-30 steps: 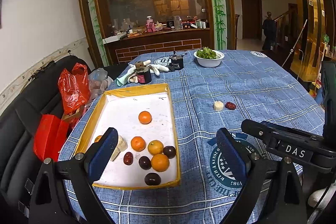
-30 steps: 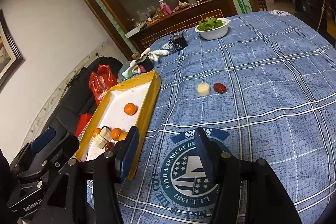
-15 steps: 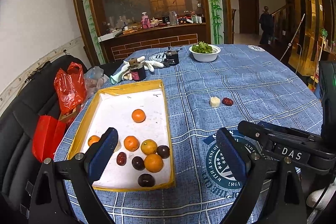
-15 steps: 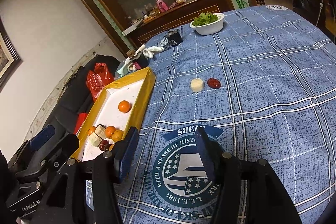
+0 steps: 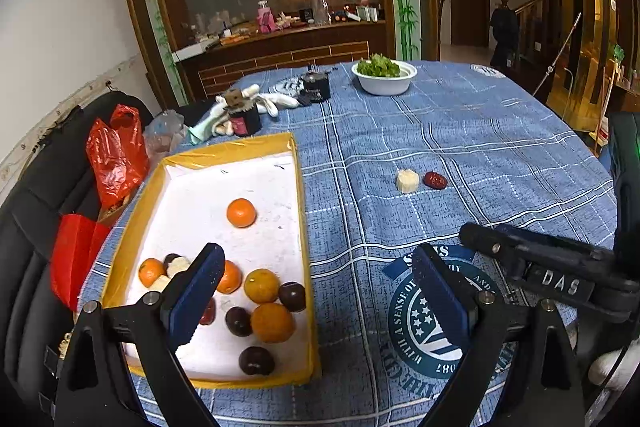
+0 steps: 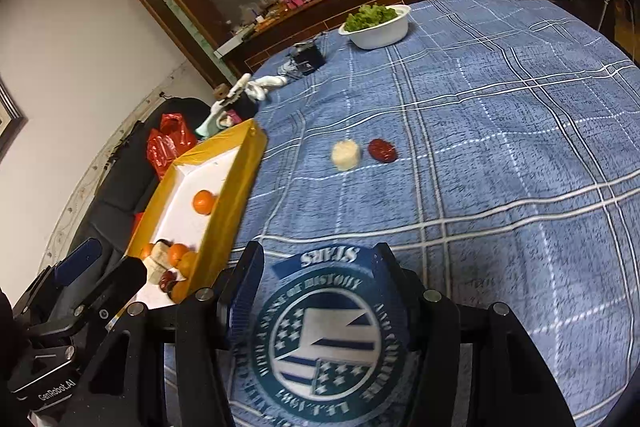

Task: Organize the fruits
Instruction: 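Move both open grippers toward the white cake cube and last date, then grasp the date with the right gripper while the left grasps the cake cube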

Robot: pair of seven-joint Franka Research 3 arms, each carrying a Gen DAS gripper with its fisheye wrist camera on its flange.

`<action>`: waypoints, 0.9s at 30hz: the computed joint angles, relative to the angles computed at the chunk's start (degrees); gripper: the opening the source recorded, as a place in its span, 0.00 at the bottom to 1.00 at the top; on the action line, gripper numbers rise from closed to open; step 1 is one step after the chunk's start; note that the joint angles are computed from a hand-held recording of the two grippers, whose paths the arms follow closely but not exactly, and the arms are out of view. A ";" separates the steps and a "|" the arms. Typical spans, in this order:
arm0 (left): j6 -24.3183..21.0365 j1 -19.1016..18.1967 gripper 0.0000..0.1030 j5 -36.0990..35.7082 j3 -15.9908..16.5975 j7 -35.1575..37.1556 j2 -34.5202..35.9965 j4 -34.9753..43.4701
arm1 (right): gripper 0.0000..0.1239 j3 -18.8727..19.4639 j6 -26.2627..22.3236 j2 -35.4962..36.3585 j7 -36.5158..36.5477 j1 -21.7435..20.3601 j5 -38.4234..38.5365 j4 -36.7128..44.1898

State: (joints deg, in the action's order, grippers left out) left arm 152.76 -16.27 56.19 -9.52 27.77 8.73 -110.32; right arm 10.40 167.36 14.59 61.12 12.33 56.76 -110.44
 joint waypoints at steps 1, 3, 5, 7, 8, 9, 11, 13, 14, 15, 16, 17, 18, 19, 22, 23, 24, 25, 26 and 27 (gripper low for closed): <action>0.21 0.30 0.91 -1.24 -0.07 1.11 0.64 0.54 | 0.49 -0.77 -0.26 0.60 1.20 0.25 -1.67 0.65; 0.50 0.65 0.91 -3.31 0.13 2.39 1.92 1.52 | 0.49 -1.96 -0.55 1.67 3.57 0.42 -4.81 1.96; 0.31 0.82 0.91 -5.23 0.42 3.48 3.20 2.71 | 0.49 -3.64 -0.68 3.08 7.17 0.81 -9.82 3.70; 0.86 1.06 0.91 -7.30 0.64 4.84 4.07 3.38 | 0.49 -5.70 -1.36 5.11 11.30 1.41 -16.32 6.25; 1.23 1.30 0.91 -8.84 0.62 5.97 4.68 3.89 | 0.49 -6.55 -1.80 6.23 13.22 1.67 -19.30 7.69; 1.48 1.37 0.91 -9.98 0.68 6.87 5.12 4.25 | 0.49 -6.90 -2.49 7.61 14.32 1.48 -21.58 9.55; 2.61 1.99 0.91 -13.61 0.40 9.82 6.11 4.93 | 0.49 -6.75 -3.76 10.10 15.36 0.78 -24.83 12.94; 3.30 2.13 0.91 -16.43 0.37 11.95 6.98 5.66 | 0.43 -6.73 -5.70 12.55 16.64 0.47 -27.85 16.46; 3.51 2.12 0.91 -17.49 0.45 12.82 7.33 6.05 | 0.42 -5.76 -6.77 13.69 15.81 -0.26 -28.32 18.17; 3.50 2.05 0.91 -18.44 0.56 13.60 7.84 6.70 | 0.42 -5.44 -8.10 15.13 15.28 -0.33 -29.55 20.26; 3.31 1.79 0.91 -18.87 0.84 13.97 8.27 7.35 | 0.41 -5.95 -8.84 16.14 15.79 0.25 -31.18 21.64; 3.15 1.60 0.91 -19.30 1.06 14.44 8.78 8.12 | 0.39 -6.38 -9.65 17.53 16.17 0.83 -32.86 23.43; 3.07 1.49 0.91 -19.82 1.21 14.87 9.04 8.56 | 0.35 -6.27 -11.12 19.21 15.75 1.01 -34.25 25.72; 2.97 1.51 0.91 -20.62 1.22 15.48 9.43 9.17 | 0.32 -6.38 -11.66 19.83 15.74 1.23 -35.21 26.45; 2.43 1.23 0.91 -21.88 1.59 16.58 10.57 11.16 | 0.27 -8.95 -11.36 21.89 18.34 3.68 -40.34 28.74; 2.15 1.27 0.91 -22.64 1.50 17.24 11.10 12.02 | 0.26 -8.55 -12.06 22.46 18.48 3.24 -40.46 29.62; 2.04 1.31 0.91 -23.37 1.42 17.87 11.63 12.78 | 0.23 -8.70 -12.06 22.69 18.87 3.24 -40.98 29.87; 1.81 1.58 0.91 -24.74 1.02 19.09 12.51 13.98 | 0.21 -8.63 -12.11 22.88 19.04 3.09 -41.29 30.05; 1.24 1.58 0.91 -25.80 0.83 19.96 13.26 15.07 | 0.20 -8.71 -12.20 23.14 19.44 3.01 -41.57 30.21; 0.60 1.66 0.91 -27.09 0.51 21.10 14.34 16.62 | 0.14 -8.76 -12.50 23.45 20.02 2.78 -41.59 30.34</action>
State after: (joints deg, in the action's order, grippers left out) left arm 153.36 -14.61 29.11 -9.01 48.87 23.08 -93.70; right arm 1.64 154.87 38.03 81.13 15.10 15.18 -80.11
